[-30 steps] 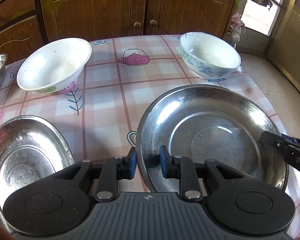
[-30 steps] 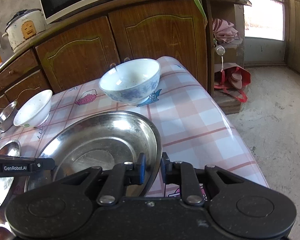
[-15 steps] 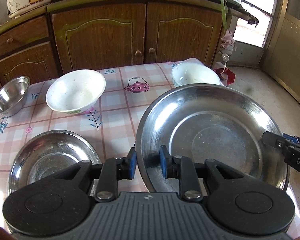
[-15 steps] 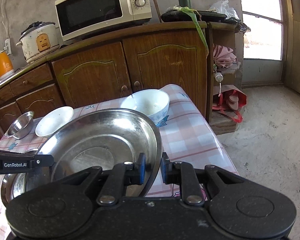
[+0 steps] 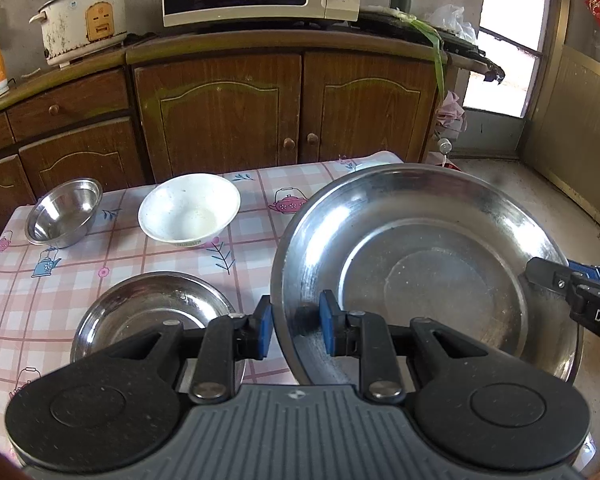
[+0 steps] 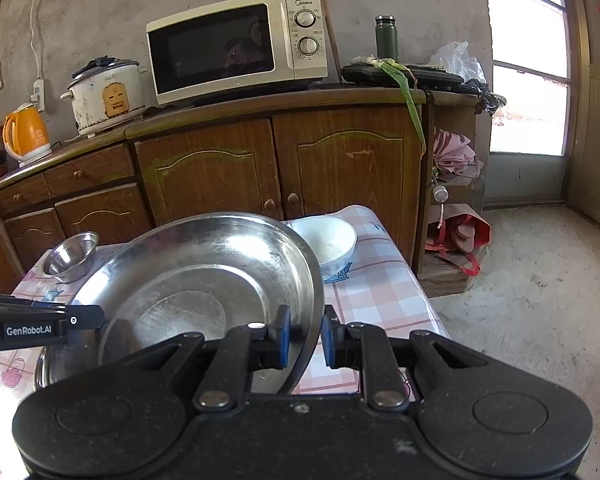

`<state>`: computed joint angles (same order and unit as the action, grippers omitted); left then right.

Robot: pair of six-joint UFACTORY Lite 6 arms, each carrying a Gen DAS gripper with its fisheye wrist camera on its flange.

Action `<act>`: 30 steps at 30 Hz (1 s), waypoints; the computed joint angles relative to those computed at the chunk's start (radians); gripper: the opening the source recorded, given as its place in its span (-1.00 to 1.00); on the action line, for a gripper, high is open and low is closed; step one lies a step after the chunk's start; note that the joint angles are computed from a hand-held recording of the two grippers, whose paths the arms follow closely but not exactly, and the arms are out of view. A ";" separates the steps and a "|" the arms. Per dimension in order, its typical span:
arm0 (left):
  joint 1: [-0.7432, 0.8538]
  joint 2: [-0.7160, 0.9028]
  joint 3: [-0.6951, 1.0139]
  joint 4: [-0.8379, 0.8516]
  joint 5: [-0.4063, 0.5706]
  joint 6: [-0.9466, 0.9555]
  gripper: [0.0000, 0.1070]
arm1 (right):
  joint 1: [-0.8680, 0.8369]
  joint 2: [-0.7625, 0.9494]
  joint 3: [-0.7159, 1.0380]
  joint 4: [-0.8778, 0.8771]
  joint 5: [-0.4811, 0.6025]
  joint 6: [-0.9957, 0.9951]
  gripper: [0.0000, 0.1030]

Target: Organize plates and bowls

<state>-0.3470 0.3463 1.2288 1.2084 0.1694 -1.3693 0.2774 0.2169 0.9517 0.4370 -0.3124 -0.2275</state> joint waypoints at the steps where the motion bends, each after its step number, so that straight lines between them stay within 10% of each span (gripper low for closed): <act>1: 0.001 -0.016 -0.017 0.016 -0.002 -0.018 -0.54 | 0.010 -0.014 -0.008 0.031 0.000 -0.027 -0.57; 30: 0.036 -0.324 -0.310 0.336 0.007 -0.324 -0.54 | 0.197 -0.187 -0.102 0.464 -0.043 -0.409 -0.57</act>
